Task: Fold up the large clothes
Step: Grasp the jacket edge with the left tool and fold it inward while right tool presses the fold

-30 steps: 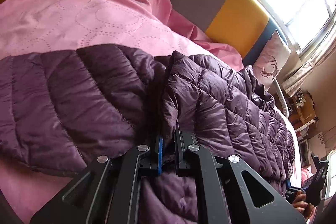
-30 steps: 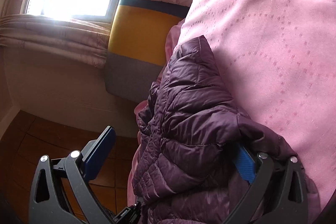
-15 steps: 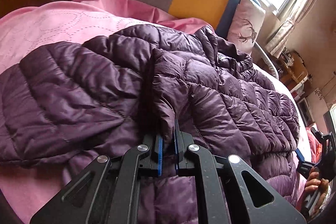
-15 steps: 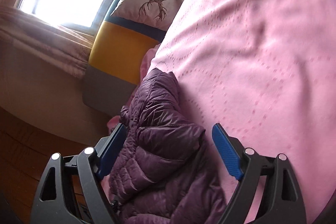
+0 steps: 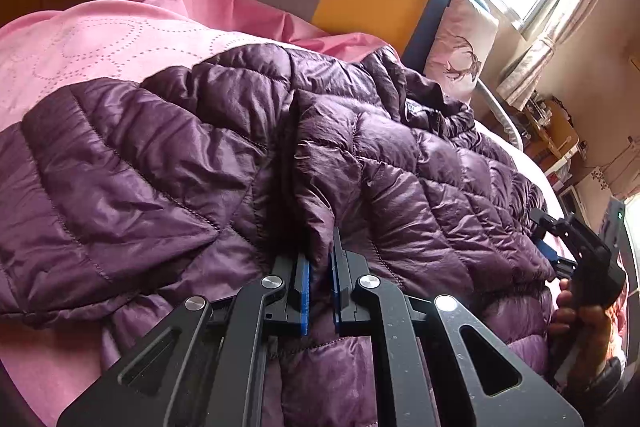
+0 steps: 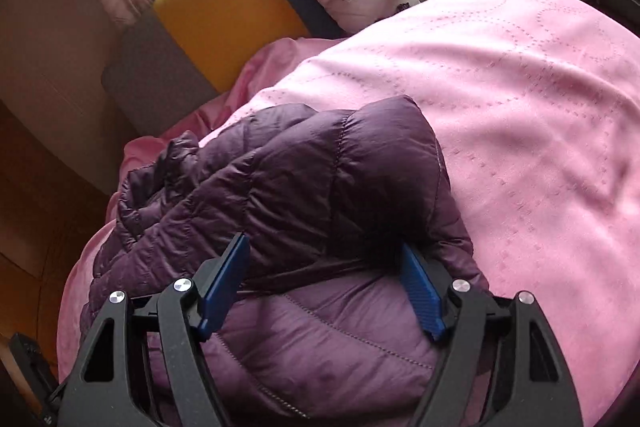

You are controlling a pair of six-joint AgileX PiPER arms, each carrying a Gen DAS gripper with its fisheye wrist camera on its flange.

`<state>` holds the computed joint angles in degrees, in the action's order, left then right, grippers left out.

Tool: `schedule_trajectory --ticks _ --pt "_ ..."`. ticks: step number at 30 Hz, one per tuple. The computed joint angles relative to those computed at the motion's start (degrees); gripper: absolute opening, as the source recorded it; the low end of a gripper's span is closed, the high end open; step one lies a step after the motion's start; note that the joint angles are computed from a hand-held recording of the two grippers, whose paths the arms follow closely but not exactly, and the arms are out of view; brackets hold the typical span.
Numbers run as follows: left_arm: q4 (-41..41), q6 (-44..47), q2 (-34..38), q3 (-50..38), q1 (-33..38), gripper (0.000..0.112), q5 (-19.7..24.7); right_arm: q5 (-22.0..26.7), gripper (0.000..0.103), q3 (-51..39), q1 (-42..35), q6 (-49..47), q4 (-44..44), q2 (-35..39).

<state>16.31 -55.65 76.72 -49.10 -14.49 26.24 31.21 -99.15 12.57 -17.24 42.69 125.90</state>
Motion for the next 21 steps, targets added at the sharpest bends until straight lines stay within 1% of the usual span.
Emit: schedule_trajectory --ticks 1,2,3,4,5,6,7,8,10,13,14,15,16,17,18,19,20,21 --pt "1.1 -0.9 0.9 0.2 -0.5 0.007 -0.6 -1.2 0.080 0.5 0.5 -1.2 -0.1 0.2" --pt "2.2 -2.1 1.5 1.0 -0.9 0.007 -1.8 -3.4 0.082 1.6 1.3 -2.2 -0.9 0.0" --pt "2.9 -3.3 1.7 2.1 -0.9 0.007 -3.6 -5.3 0.086 2.4 2.4 -1.6 -2.9 -0.3" --pt "1.6 -2.8 1.2 3.3 -0.2 0.007 -5.4 -6.0 0.089 2.1 3.4 1.2 -7.1 -0.1" --pt "-0.3 -1.2 0.7 4.0 0.4 0.007 -6.4 -5.7 0.089 1.1 4.1 4.3 -10.8 0.2" --pt "-4.0 1.6 -0.2 5.5 1.4 0.007 -8.1 -5.7 0.090 1.3 4.4 5.3 -12.3 0.0" --pt "-5.9 3.1 -0.8 6.1 1.7 0.007 -8.6 -5.4 0.090 1.7 4.5 5.5 -12.9 -0.2" --pt "-5.9 2.6 -1.8 7.0 1.4 0.007 -8.7 -5.2 0.090 2.4 4.8 5.6 -13.7 -0.6" --pt "-1.4 -3.0 -3.5 8.5 -0.5 0.007 -8.2 -5.6 0.090 5.1 5.3 4.6 -14.6 -2.2" --pt "1.0 -7.7 -6.8 11.4 -2.4 0.007 -8.1 -5.5 0.090 7.5 5.2 3.6 -14.6 -3.7" --pt "2.2 -9.5 -7.5 11.8 -3.2 0.007 -7.6 -5.9 0.090 8.4 5.4 4.0 -15.5 -4.2" --pt "4.6 -12.3 -8.3 11.8 -4.8 0.007 -5.8 -6.0 0.090 8.2 5.8 5.3 -17.1 -4.1" --pt "5.5 -13.0 -8.3 11.3 -5.4 0.007 -4.8 -5.6 0.090 7.5 6.0 6.8 -18.8 -3.8" --pt "5.2 -12.1 -7.8 10.3 -5.2 0.009 -3.6 -4.8 0.091 6.5 6.3 8.4 -20.8 -3.3" --pt "4.0 -10.6 -6.9 8.9 -4.3 0.009 -2.5 -4.1 0.094 5.4 6.8 10.0 -23.2 -2.8" --pt "5.2 -10.9 -5.5 6.8 -4.1 0.010 -0.4 -3.3 0.098 4.3 7.3 11.2 -25.2 -2.3" --pt "7.8 -12.8 -3.9 4.5 -4.6 0.012 2.1 -2.4 0.099 3.4 7.7 12.6 -27.3 -1.9" --pt "8.1 -13.0 -2.9 2.9 -5.0 0.013 3.9 -1.7 0.100 2.8 8.1 14.5 -29.6 -1.8"
